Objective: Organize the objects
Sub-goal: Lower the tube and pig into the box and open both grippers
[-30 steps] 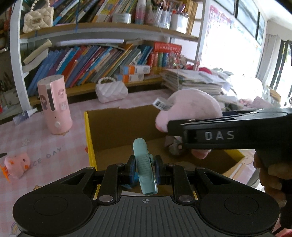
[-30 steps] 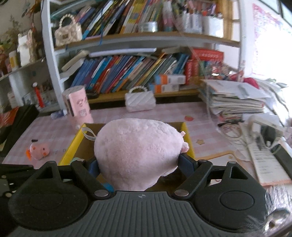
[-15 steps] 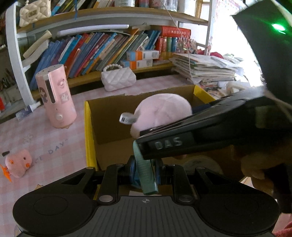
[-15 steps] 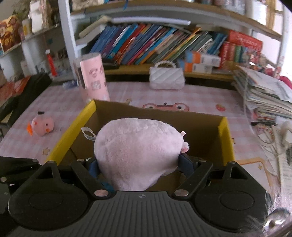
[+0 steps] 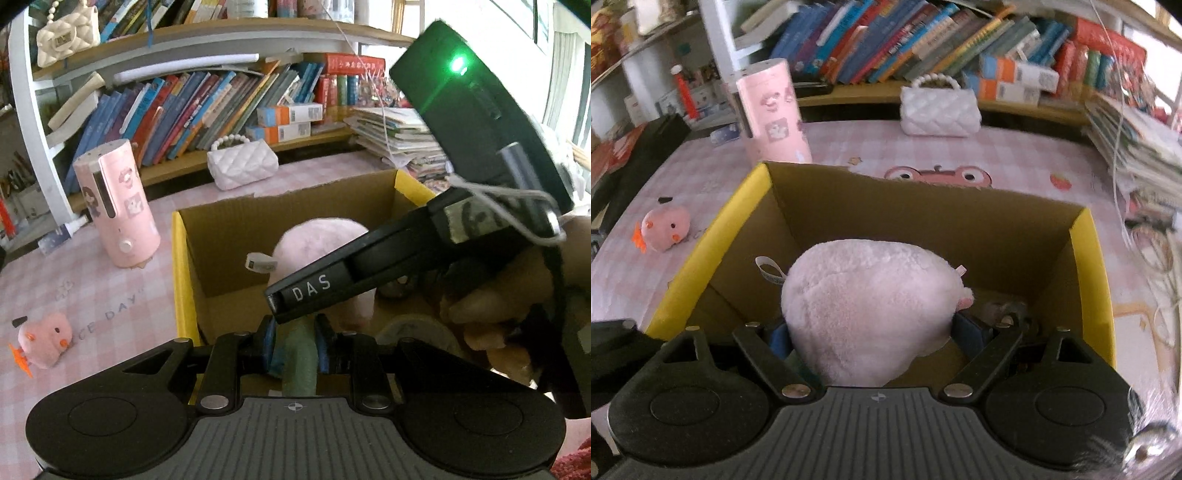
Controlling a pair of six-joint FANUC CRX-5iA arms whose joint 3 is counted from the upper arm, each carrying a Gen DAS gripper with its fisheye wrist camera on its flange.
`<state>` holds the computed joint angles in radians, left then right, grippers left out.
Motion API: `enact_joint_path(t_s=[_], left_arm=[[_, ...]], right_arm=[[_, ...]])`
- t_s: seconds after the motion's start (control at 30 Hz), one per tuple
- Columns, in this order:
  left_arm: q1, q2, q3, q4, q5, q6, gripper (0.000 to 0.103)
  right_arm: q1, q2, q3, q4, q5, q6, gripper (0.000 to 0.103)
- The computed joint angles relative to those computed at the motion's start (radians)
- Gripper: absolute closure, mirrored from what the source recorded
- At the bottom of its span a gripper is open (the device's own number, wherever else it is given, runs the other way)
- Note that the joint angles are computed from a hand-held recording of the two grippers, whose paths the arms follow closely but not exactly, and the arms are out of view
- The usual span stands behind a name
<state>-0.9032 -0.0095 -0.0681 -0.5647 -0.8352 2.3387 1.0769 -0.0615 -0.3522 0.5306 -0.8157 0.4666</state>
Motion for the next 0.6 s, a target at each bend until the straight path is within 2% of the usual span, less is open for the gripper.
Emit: enact_joint_path(t_s=[0.03, 0.1, 0.17, 0.23, 0.3, 0.37, 0.47, 0.6], left_arm=[[-0.004, -0.003, 0.000, -0.009, -0.002, 0.008, 0.078], [-0.013, -0.010, -0.001, -0.026, -0.005, 0.022, 0.068], [-0.022, -0.016, -0.001, -0.042, -0.016, 0.037, 0.047], [-0.038, -0.021, 0.005, -0.069, -0.041, 0.063, 0.036], [-0.048, -0.036, -0.001, -0.090, -0.043, 0.082, 0.035], [-0.059, -0.047, -0.003, -0.110, -0.052, 0.104, 0.028], [-0.082, -0.065, -0.008, -0.158, -0.069, 0.152, 0.024], [-0.120, -0.095, -0.020, -0.226, -0.104, 0.223, 0.023]], right_arm=[[-0.002, 0.003, 0.006, -0.011, -0.007, -0.002, 0.017], [-0.004, 0.002, 0.009, -0.021, -0.014, -0.013, 0.017], [-0.001, -0.007, -0.007, 0.003, -0.005, -0.049, 0.015], [0.004, -0.020, -0.033, 0.052, 0.003, -0.114, 0.013], [0.005, -0.032, -0.051, 0.073, 0.011, -0.154, 0.011], [0.012, -0.050, -0.083, 0.130, 0.026, -0.215, 0.010], [0.024, -0.070, -0.103, 0.180, 0.027, -0.252, 0.008], [0.049, -0.103, -0.135, 0.248, 0.017, -0.331, 0.008]])
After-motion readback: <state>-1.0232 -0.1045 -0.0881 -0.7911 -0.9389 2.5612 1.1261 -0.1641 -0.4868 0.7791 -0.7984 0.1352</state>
